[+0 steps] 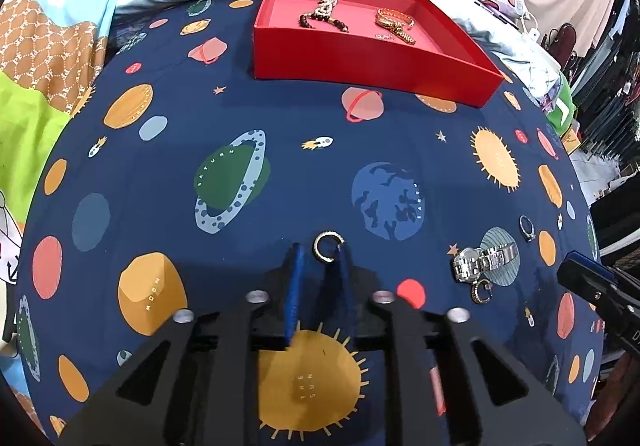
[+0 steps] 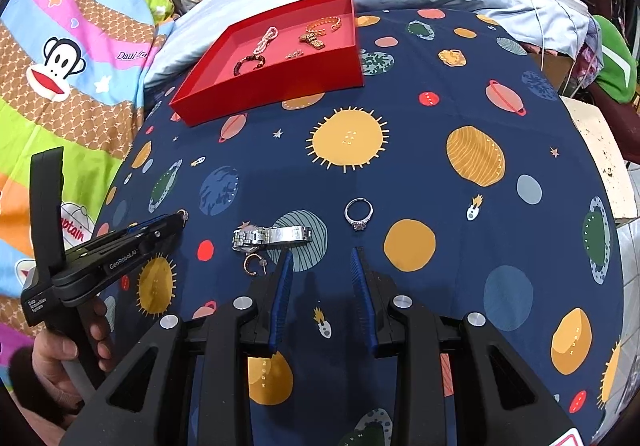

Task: Organize jewelry
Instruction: 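Grasp the small silver hoop earring with the left tool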

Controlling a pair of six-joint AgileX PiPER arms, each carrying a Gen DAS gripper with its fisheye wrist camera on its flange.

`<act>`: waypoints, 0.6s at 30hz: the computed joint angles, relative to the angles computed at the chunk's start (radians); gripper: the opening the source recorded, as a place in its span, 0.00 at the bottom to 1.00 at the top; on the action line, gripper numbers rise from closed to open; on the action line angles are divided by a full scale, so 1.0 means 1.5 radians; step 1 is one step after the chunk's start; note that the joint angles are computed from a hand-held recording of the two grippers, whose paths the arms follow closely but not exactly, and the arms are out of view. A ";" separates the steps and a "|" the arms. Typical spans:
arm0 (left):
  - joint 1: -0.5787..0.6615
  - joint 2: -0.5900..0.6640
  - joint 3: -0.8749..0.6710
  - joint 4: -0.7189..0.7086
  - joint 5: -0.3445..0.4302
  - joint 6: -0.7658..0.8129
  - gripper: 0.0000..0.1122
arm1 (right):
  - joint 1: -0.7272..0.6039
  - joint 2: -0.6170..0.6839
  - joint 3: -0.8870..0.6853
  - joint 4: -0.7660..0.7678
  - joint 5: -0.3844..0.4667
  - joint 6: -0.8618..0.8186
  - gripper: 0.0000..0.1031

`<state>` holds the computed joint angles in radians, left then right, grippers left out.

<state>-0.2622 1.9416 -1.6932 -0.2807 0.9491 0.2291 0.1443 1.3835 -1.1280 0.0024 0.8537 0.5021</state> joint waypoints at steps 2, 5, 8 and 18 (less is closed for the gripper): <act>-0.004 0.000 -0.003 0.007 -0.001 -0.004 0.33 | 0.001 0.001 -0.001 0.001 -0.001 0.000 0.28; -0.011 0.004 -0.009 0.011 0.000 -0.005 0.33 | 0.001 0.001 0.000 0.001 -0.001 0.001 0.28; -0.018 0.010 -0.016 0.022 -0.005 -0.013 0.32 | -0.003 0.001 0.001 0.003 -0.002 0.000 0.28; -0.023 0.023 -0.034 0.015 0.001 -0.003 0.16 | -0.002 0.005 0.003 0.017 -0.005 -0.015 0.29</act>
